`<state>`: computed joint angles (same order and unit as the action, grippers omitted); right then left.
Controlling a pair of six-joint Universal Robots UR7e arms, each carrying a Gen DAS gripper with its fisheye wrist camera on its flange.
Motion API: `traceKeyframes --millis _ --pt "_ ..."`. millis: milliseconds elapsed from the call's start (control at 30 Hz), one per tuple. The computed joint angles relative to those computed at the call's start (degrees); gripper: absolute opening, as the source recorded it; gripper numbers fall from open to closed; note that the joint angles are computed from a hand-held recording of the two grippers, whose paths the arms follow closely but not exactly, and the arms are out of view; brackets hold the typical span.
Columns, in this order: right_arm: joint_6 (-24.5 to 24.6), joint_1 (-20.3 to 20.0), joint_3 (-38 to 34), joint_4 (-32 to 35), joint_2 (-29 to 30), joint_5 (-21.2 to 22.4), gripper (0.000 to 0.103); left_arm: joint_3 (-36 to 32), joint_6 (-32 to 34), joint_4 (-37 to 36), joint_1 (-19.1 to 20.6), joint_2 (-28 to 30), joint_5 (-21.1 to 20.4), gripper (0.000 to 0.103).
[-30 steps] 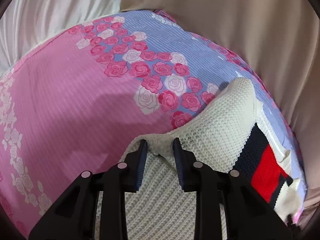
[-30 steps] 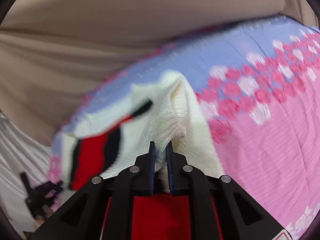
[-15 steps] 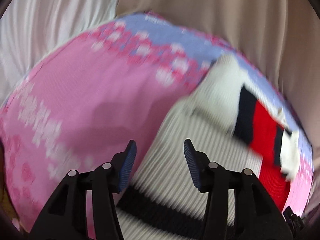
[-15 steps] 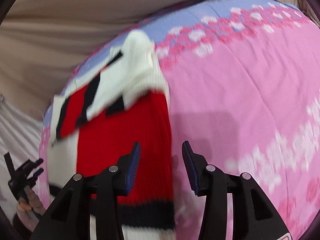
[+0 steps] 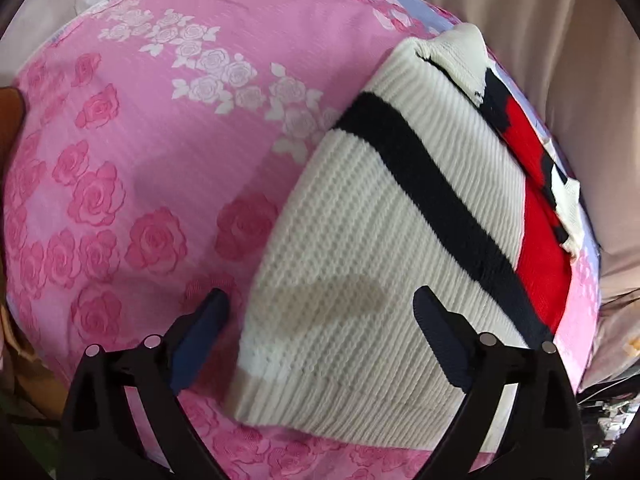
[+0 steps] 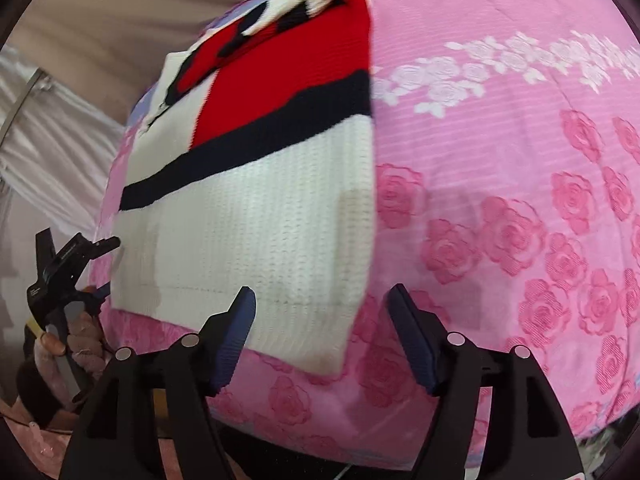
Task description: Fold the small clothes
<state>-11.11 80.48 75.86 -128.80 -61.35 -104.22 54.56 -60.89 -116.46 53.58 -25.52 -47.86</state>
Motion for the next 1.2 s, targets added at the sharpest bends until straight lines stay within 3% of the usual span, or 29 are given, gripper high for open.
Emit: traceKeyframes --millis 67,100,133,200,233,367,533,700,833,933,967,1067,1133,1200 --pt "-2.1 0.3 -0.6 -1.6 1.2 0.2 0.059 -1.7 -0.9 2.2 -0.2 1.0 1.2 0.087" --pt "-2.2 0.2 -1.2 -1.0 1.6 -0.2 0.027 -1.8 -2.1 3.2 -0.3 1.1 2.4 0.074" --pt "-1.1 -0.1 -2.6 1.0 2.1 0.5 0.011 -2.1 -2.8 3.5 -0.4 1.2 3.0 0.064" --pt "0.6 -0.8 -3.0 0.7 1.6 3.6 0.005 -1.3 -2.9 1.8 -0.1 0.5 1.3 0.016" --pt "-0.2 -0.7 -3.1 0.2 1.1 3.7 0.004 0.9 -2.9 -2.3 0.2 -0.9 -1.6 0.012" --pt "-3.3 -0.1 -3.3 0.4 -1.5 3.3 0.004 5.4 -4.2 -5.6 -1.6 -3.6 -1.0 0.011" --pt "-8.0 -0.5 -1.5 4.2 -6.3 0.6 0.004 11.7 -6.4 -6.6 -5.2 -6.8 -4.4 0.005" --pt "-9.3 -1.7 1.6 9.1 -10.5 -1.6 0.004 17.6 -10.0 -4.1 -8.0 -8.8 -8.2 0.005" --pt "-9.9 -4.2 3.7 13.0 -12.4 -1.6 0.004 22.3 -12.5 -7.0 -8.9 -10.0 -10.0 0.006" --pt "-9.2 -4.5 2.7 12.2 -11.0 -2.6 0.011 22.4 -15.6 -7.0 -8.6 -9.7 -8.5 0.019" --pt "-8.6 -4.5 2.2 12.1 -10.3 -3.2 0.013 22.1 -15.7 -6.8 -8.5 -9.5 -7.7 0.03" --pt "-8.0 -5.2 1.8 13.1 -10.1 -1.4 0.016 22.1 -14.8 -8.2 -8.5 -9.3 -5.1 0.046" --pt "-7.2 -5.6 1.8 14.2 -9.9 0.0 0.03 21.2 -14.2 -8.9 -7.9 -8.5 -5.1 0.052" --pt "-7.0 -6.0 1.6 15.1 -9.7 1.3 0.036 20.9 -13.0 -11.2 -7.1 -7.7 -6.5 0.059"
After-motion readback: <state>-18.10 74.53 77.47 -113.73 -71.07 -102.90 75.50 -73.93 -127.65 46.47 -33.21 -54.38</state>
